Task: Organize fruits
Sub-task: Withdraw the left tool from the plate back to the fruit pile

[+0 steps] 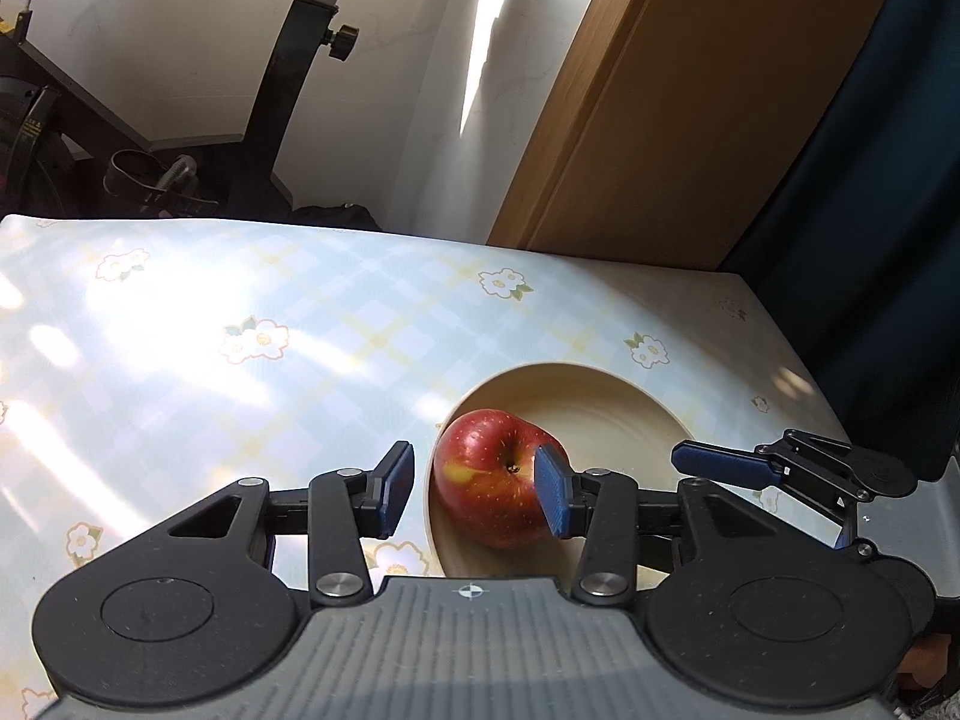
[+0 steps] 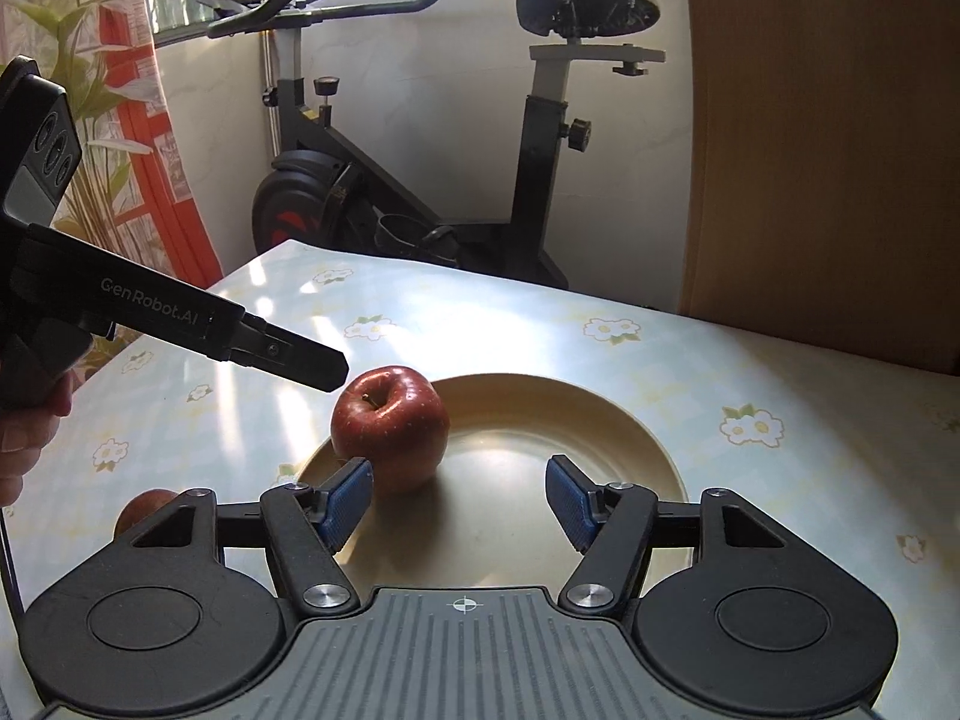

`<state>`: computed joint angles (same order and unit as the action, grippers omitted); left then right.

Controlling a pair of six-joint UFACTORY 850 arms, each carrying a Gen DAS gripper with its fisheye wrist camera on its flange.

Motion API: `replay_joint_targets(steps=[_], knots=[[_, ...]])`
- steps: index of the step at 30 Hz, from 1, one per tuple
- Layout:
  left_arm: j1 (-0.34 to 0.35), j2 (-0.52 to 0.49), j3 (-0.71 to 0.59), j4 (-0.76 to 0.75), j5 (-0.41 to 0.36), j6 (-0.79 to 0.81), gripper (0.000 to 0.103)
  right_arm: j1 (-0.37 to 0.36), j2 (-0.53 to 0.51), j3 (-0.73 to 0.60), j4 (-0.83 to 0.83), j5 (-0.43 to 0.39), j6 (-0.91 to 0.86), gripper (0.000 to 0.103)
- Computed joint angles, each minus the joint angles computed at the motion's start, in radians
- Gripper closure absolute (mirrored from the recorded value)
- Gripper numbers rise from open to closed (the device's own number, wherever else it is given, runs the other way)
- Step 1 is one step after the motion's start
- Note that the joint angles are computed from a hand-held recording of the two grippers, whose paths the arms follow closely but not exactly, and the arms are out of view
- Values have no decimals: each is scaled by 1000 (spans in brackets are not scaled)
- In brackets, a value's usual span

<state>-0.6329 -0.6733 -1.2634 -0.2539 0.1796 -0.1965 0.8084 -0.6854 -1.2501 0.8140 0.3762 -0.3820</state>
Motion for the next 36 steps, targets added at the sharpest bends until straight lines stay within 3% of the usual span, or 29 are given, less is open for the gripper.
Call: replay_joint_targets(steps=[8, 13, 20, 36], knots=[[-79, 117, 162, -620, 191, 537, 56, 57, 103, 208, 47, 178, 80, 43], [-135, 149, 220, -797, 300, 652, 56, 80, 132, 294, 77, 251, 167, 43], [-186, 182, 275, -852, 348, 662, 56, 114, 168, 360, 104, 274, 200, 45], [-230, 219, 351, -795, 307, 572, 56, 165, 208, 393, 124, 236, 227, 49]])
